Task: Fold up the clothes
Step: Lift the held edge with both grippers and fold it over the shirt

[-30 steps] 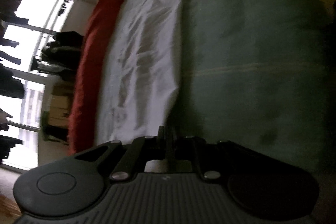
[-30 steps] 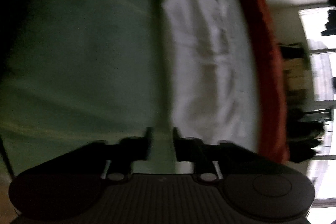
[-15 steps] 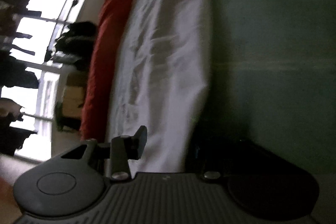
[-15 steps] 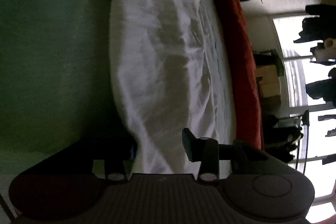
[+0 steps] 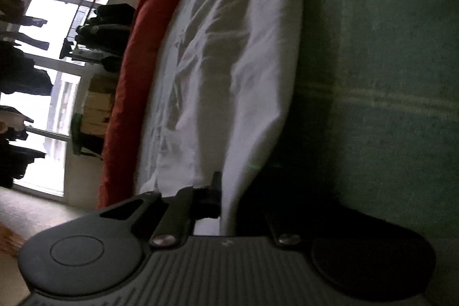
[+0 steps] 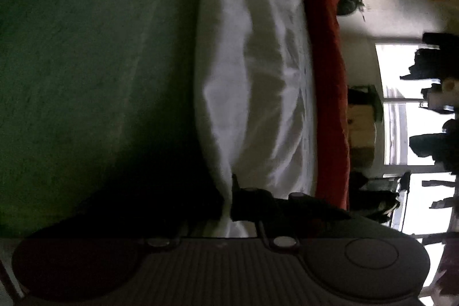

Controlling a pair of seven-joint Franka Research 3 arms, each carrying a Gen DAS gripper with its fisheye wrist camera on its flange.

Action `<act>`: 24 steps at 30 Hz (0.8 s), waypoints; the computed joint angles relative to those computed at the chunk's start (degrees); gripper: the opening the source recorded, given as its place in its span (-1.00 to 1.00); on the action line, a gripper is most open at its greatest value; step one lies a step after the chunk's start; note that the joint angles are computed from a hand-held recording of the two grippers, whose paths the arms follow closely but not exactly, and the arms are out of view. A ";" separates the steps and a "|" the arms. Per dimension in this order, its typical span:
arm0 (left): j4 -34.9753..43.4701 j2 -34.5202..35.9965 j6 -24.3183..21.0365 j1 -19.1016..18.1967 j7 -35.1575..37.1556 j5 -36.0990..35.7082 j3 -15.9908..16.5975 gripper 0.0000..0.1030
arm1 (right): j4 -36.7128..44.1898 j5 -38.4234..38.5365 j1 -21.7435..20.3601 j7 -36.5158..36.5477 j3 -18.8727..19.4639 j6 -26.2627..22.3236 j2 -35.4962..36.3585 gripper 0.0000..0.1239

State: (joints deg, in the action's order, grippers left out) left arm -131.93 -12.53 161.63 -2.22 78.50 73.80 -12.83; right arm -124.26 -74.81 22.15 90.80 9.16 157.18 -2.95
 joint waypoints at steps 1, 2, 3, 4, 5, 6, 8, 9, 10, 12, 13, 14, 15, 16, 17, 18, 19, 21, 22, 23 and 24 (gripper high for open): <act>-0.04 0.04 0.61 -0.32 2.29 -2.29 0.64 -0.99 | 0.98 4.33 0.28 -1.86 -0.75 0.49 0.72 -0.86; -0.06 0.03 1.08 -0.75 5.15 -5.64 1.32 -0.99 | 2.23 12.69 0.51 -6.61 -0.59 -1.12 1.23 -0.87; -0.11 -0.06 1.43 -1.30 8.49 -10.01 2.10 -0.99 | 3.78 22.73 0.81 -13.50 -0.64 -2.72 1.76 -0.87; -0.23 -0.21 1.67 -1.91 11.93 -14.66 2.88 -0.99 | 5.71 32.78 1.10 -20.06 -0.66 -5.05 2.31 -0.87; -0.31 -0.41 1.83 -2.76 16.11 -20.06 3.86 -0.99 | 7.55 39.28 1.24 -24.26 -0.76 -7.09 2.94 -0.87; -0.39 -0.69 1.70 -3.80 20.52 -25.73 4.89 -0.99 | 8.91 43.76 1.31 -27.22 -0.89 -8.81 3.19 -0.90; -0.03 -1.07 0.40 -6.86 30.76 -38.20 7.72 -0.99 | 12.56 51.96 1.36 -31.21 -1.12 -13.37 4.22 -0.90; 0.50 -1.17 -0.74 -8.52 35.77 -44.26 9.24 -0.99 | 15.30 56.54 1.31 -32.87 -1.26 -16.85 5.10 -0.90; 1.35 -1.12 -2.17 -10.21 40.84 -50.27 10.83 -0.99 | 18.14 60.29 1.21 -34.40 -1.44 -20.21 6.14 -0.90; 3.85 -0.66 -5.95 -13.05 51.07 -60.95 13.79 -0.99 | 23.76 65.93 0.87 -37.64 -1.88 -26.51 8.58 -0.90; 5.27 -0.35 -8.20 -13.70 54.72 -64.75 14.55 -0.99 | 26.87 68.28 0.66 -39.04 -2.10 -29.88 10.03 -0.90; 6.72 0.00 -10.54 -13.87 57.26 -67.54 14.84 -0.99 | 29.84 70.32 0.44 -40.50 -2.30 -33.09 11.52 -0.90; 7.89 0.26 -12.37 -13.81 59.46 -69.72 14.92 -0.99 | 32.59 71.65 0.35 -41.35 -2.52 -35.99 12.93 -0.90; 8.78 0.41 -13.71 -13.59 61.44 -71.43 14.87 -0.99 | 35.46 72.86 0.25 -42.08 -2.73 -38.95 14.43 -0.90; 9.43 0.31 -15.03 -13.30 63.23 -72.97 14.75 -0.99 | 38.41 74.33 0.11 -42.20 -2.95 -42.03 15.91 -0.89; 9.86 -0.01 -16.32 -12.96 64.85 -74.35 14.57 -0.99 | 40.71 75.71 -0.05 -42.09 -3.15 -44.56 16.98 -0.89; 10.31 -0.31 -17.64 -12.59 66.39 -75.66 14.39 -0.99 | 43.06 77.04 -0.24 -41.89 -3.34 -47.10 18.09 -0.89; 11.37 -0.92 -20.89 -11.80 69.28 -78.22 14.04 -0.99 | 45.65 79.64 -0.63 -41.58 -3.49 -51.28 18.92 -0.89; 11.64 -1.44 -22.92 -11.36 70.58 -79.20 13.77 -0.99 | 46.85 81.08 -0.87 -41.47 -3.48 -53.63 19.26 -0.89; 11.53 -2.12 -24.61 -10.87 71.82 -79.80 13.40 -0.99 | 48.08 82.50 -1.14 -41.30 -3.47 -55.98 19.64 -0.89; 11.22 -2.92 -26.13 -10.33 72.92 -80.16 12.95 -0.99 | 49.37 83.90 -1.41 -41.05 -3.45 -58.33 20.07 -0.89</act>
